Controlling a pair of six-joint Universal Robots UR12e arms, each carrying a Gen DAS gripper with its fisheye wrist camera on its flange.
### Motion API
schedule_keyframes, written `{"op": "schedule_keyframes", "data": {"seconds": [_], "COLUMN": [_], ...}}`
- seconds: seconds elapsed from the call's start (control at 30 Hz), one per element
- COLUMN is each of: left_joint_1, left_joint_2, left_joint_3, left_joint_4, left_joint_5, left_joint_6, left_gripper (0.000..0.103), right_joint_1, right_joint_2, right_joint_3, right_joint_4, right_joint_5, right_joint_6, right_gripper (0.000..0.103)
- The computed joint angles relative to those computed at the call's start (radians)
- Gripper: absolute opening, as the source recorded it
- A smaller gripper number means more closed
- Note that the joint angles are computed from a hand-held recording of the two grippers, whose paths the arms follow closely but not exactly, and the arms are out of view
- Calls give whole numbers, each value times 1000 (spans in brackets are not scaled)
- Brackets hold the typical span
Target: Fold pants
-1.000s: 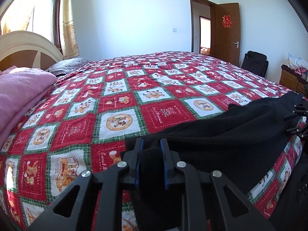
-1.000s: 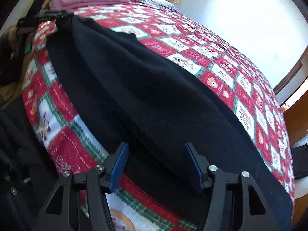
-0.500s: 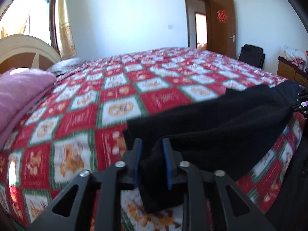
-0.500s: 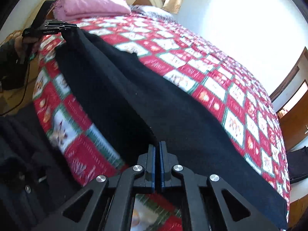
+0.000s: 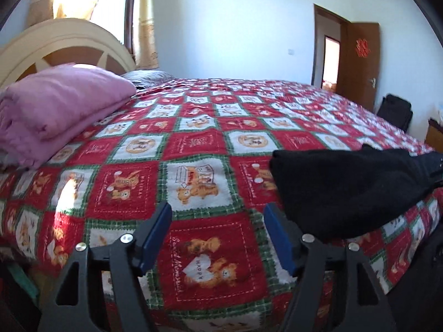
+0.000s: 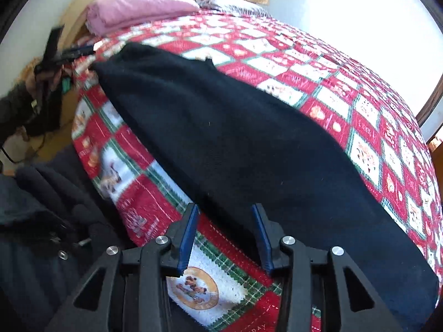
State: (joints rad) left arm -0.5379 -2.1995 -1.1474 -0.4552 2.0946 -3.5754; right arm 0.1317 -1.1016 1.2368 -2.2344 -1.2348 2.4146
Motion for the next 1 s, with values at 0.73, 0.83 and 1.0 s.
{"op": "schedule_keyframes", "data": {"seconds": [0.73, 0.83, 1.0], "left_joint_1": [-57, -56, -55], "left_joint_2": [-224, -224, -242], "left_joint_3": [342, 352, 395], "left_joint_4": [-117, -129, -177], "left_joint_5": [-10, 13, 89], "left_joint_6": [179, 155, 129], "left_gripper": [85, 85, 97], "right_joint_1": [109, 104, 103], "right_joint_2": [443, 455, 388], "right_joint_3": [-732, -754, -645], "right_joint_4": [395, 444, 249], "right_joint_5": [137, 192, 188], "right_joint_6": [476, 500, 535], "right_gripper": [42, 12, 5]}}
